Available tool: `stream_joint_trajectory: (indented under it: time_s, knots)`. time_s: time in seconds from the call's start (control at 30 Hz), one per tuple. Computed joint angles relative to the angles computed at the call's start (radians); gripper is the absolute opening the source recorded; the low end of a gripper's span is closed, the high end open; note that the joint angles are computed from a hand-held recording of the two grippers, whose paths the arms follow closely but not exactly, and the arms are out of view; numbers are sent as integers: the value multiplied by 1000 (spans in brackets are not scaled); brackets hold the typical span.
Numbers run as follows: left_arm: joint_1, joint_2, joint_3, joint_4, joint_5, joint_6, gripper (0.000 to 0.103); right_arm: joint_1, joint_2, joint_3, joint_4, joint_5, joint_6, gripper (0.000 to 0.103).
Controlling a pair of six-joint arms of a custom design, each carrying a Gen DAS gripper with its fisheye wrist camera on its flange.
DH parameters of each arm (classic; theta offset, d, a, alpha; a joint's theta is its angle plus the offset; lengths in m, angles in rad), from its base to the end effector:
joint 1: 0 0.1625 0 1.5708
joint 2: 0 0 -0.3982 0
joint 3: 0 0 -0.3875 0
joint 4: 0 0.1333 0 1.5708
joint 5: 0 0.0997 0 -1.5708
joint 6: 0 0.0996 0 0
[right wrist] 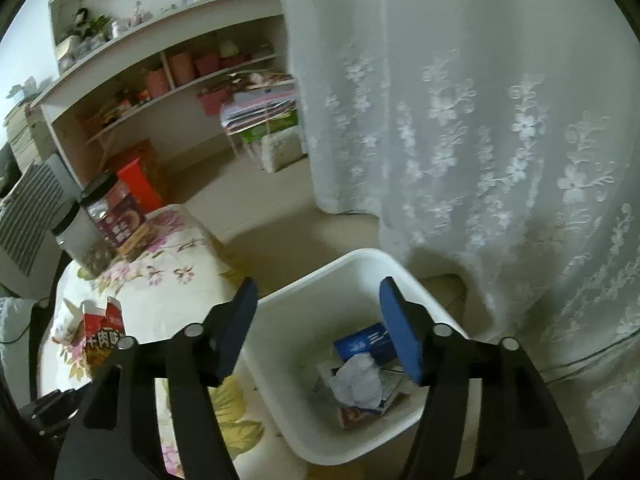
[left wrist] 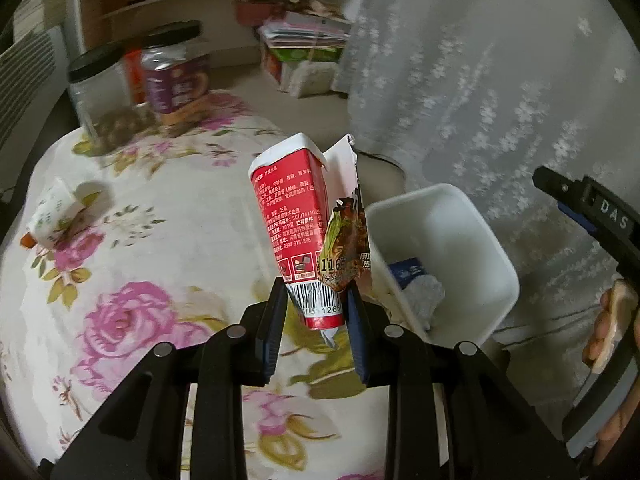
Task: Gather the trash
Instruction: 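Carry the crumpled paper over the white bin and open the right tool, then lower the red carton into the white bin and open the left tool, then move both open tools back over the table toward the paper cup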
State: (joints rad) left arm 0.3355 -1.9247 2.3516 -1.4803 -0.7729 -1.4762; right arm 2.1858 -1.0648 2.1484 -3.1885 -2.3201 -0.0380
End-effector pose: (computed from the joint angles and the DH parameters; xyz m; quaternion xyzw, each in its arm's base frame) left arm -0.1847 -0.2811 0.2658 -0.0084 0.8963 -0.3166 0.3104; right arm 0.3404 -0.3684 0.1564 0.1964 -0.8812 0.3359 0.2685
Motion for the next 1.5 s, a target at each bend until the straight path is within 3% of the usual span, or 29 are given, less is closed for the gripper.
stream_joint_trajectory:
  time_s: [0.2, 0.5, 0.53, 0.63, 0.73, 0.87, 1.03, 1.13, 1.5]
  knots:
    - [38, 103, 13, -204, -22, 110, 29, -30, -39, 14, 4, -29, 13, 80]
    - [76, 315, 0, -567, -70, 324, 32, -65, -106, 39, -27, -67, 47, 86]
    - [82, 336, -2, -612, -83, 354, 35, -69, -112, 43, -33, -72, 51, 87]
    - [100, 387, -11, -722, -121, 431, 59, -80, -126, 49, -53, -90, 58, 89]
    - [97, 392, -12, -734, -131, 455, 63, -83, -130, 52, -90, -114, 60, 93]
    - [90, 357, -16, -625, -104, 414, 66, -74, -110, 49, -103, -136, 51, 95]
    - [72, 246, -13, -397, -53, 309, 66, -34, -55, 22, -65, -134, 27, 96]
    - [73, 174, -17, -240, -25, 245, 71, -2, -9, -3, -26, -115, 21, 96]
    - [128, -109, -54, 289, 14, 33, 71, 85, 155, -119, 134, -29, 54, 96]
